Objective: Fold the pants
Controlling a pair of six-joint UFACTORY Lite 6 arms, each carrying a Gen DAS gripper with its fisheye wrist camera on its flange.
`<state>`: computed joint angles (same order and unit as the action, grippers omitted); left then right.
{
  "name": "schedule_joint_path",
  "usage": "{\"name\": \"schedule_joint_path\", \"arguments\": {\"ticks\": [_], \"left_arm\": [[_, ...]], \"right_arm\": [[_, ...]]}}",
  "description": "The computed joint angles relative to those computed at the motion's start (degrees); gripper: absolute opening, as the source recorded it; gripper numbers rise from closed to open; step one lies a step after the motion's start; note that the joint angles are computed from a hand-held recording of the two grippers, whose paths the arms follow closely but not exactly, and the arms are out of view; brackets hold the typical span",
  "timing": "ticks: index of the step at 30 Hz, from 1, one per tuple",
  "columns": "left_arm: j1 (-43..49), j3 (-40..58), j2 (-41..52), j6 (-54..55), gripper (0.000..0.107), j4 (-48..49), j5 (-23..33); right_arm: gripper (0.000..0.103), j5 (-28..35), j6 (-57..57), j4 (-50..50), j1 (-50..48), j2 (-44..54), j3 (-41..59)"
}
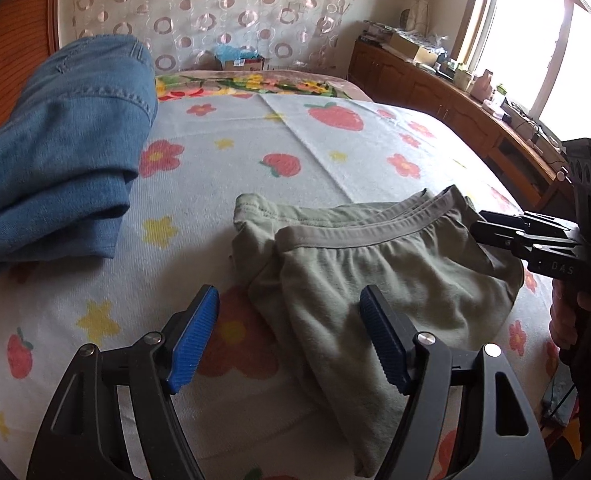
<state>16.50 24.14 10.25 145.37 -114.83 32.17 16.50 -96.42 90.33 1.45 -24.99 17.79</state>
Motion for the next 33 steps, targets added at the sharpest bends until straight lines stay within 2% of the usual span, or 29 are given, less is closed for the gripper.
{"name": "schedule_joint_path", "arguments": {"ticks": [6, 10, 12, 15, 22, 25, 27, 30, 33], "left_arm": [[0.1, 0.2, 1.4, 1.9, 0.075, -1.6, 0.6], [-0.6, -0.5, 1.4, 4.8, 0.076, -4.7, 0.9], [-0.7, -0.3, 1.7, 4.7, 0.077, -4.6, 0.9], [0.0, -0.1, 1.8, 3.7, 0.077, -3.2, 1.3], [-1.3, -0.2, 1.4, 4.9, 0.078, -5.2, 0.3], [0.3, 1.8, 2.6, -1.4, 0.078, 0.6, 1.5], [1.3, 3.8, 4.0, -6.0, 0.067, 4.7, 2.6], [1.1, 5.1, 4.7, -8.2, 0.058, 4.8, 2.2], [0.0, 5.8, 5.5, -7.7, 0.055, 3.2, 1.6]], "right_arm": [[0.043, -1.5, -6.5, 7.6, 2.1, 3.2, 1.4], [0.042, 1.8, -7.8, 9.4, 1.1, 4.8, 2.0], [0.037, 2.6, -10.8, 12.5, 1.6, 5.1, 1.8], [0.035, 0.1, -18.6, 20.8, 3.5, 5.7, 1.0], [0.035, -1.2, -20.2, 23.4, 4.3, 4.8, 0.5], [0.035, -2.8, -22.3, 26.1, 5.7, 4.3, 0.3], [0.035, -2.6, -21.5, 25.0, 5.4, 4.2, 0.3], [0.036, -3.8, -23.6, 28.2, 5.4, 3.8, 0.2], [0.036, -2.8, -22.0, 27.0, 3.6, 3.8, 0.0]]}}
